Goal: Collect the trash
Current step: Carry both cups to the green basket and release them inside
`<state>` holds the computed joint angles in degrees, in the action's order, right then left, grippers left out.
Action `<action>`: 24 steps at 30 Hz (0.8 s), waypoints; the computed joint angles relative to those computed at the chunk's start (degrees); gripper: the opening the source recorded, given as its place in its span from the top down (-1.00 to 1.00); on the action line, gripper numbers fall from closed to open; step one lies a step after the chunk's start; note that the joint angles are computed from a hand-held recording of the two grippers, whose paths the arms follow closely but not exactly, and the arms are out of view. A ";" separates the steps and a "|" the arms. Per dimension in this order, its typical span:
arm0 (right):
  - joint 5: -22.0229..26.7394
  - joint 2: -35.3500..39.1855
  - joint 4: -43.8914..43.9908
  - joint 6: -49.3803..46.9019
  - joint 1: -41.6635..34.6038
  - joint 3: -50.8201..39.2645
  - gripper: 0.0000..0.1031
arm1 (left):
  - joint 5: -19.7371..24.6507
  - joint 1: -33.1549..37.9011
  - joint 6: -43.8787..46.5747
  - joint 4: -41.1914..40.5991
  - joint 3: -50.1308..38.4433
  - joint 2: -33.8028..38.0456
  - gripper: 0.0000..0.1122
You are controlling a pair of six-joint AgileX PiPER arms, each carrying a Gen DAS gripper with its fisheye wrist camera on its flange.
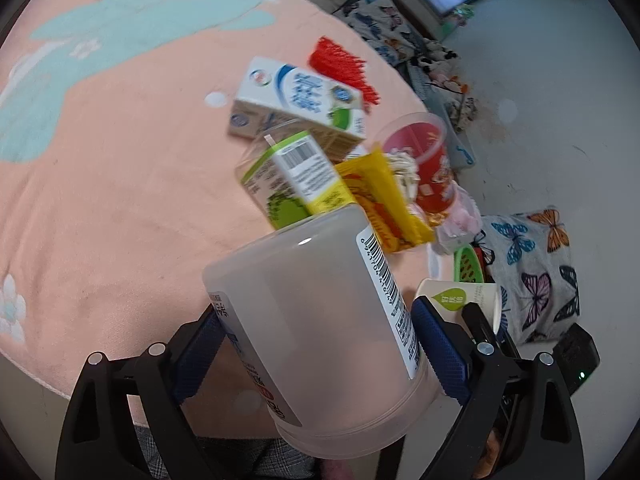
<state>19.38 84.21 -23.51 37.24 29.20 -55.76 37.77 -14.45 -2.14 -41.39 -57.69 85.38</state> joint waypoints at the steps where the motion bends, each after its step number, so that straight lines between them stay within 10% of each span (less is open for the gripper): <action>1: -0.05 -0.63 0.03 0.11 -0.55 0.61 -0.18 | 0.08 -0.44 -0.29 0.71 -0.44 -0.32 -0.57; 24: -1.61 -2.28 -4.60 -0.65 -28.15 6.31 -0.18 | 12.37 -19.31 -4.87 12.37 -52.81 28.63 -0.56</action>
